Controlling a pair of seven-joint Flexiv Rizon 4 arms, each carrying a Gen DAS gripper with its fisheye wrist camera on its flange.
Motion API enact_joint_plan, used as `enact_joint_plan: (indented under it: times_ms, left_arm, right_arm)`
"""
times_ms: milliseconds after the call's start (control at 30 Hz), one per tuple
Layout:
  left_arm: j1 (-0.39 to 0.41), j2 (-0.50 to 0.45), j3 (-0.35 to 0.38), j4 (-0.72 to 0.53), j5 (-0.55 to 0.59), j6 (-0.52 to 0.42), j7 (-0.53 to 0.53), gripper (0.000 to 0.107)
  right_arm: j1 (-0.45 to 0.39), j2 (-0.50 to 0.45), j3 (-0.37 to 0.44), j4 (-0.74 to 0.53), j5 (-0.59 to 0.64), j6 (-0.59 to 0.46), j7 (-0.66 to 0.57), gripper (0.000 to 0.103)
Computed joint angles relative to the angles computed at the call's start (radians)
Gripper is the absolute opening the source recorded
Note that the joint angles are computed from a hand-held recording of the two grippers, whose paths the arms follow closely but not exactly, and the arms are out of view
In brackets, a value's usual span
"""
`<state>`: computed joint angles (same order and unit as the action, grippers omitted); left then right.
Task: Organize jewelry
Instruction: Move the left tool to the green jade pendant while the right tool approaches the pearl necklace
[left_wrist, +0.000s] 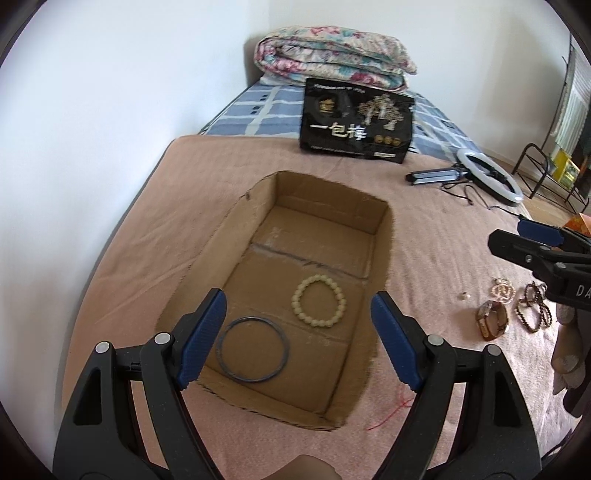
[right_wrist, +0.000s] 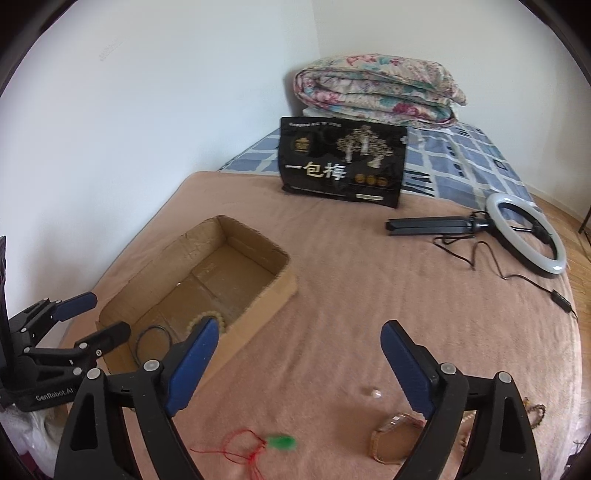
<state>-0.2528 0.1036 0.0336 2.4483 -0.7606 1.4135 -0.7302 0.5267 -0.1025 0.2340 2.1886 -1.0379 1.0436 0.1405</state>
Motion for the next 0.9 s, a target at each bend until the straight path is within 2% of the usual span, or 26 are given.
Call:
enact_joint_plan:
  times_ms: [233,467,700,900]
  left_arm:
    - [-0.074,0.039,-0.01,0.02,-0.079,-0.018,0.067,0.083]
    - [-0.11,0.055,-0.025,0.033,-0.058,-0.05,0.052,0.083]
    - [-0.139,0.046,-0.042,0.045,-0.023,-0.074,0.038,0.083]
    - [-0.151,0.033,-0.057,0.061,0.013,-0.093,0.033,0.077]
  right_arm:
    - [-0.063,0.162,0.036,0.139,0.061,0.005,0.016,0.093]
    - [-0.129,0.287,0.08,0.265,0.149,0.005,0.046,0.093]
    - [-0.15,0.294,0.097,0.325,0.227,0.055,0.028,0.092]
    - [-0.146,0.282,0.099,0.345,0.268,0.09,-0.019,0.088]
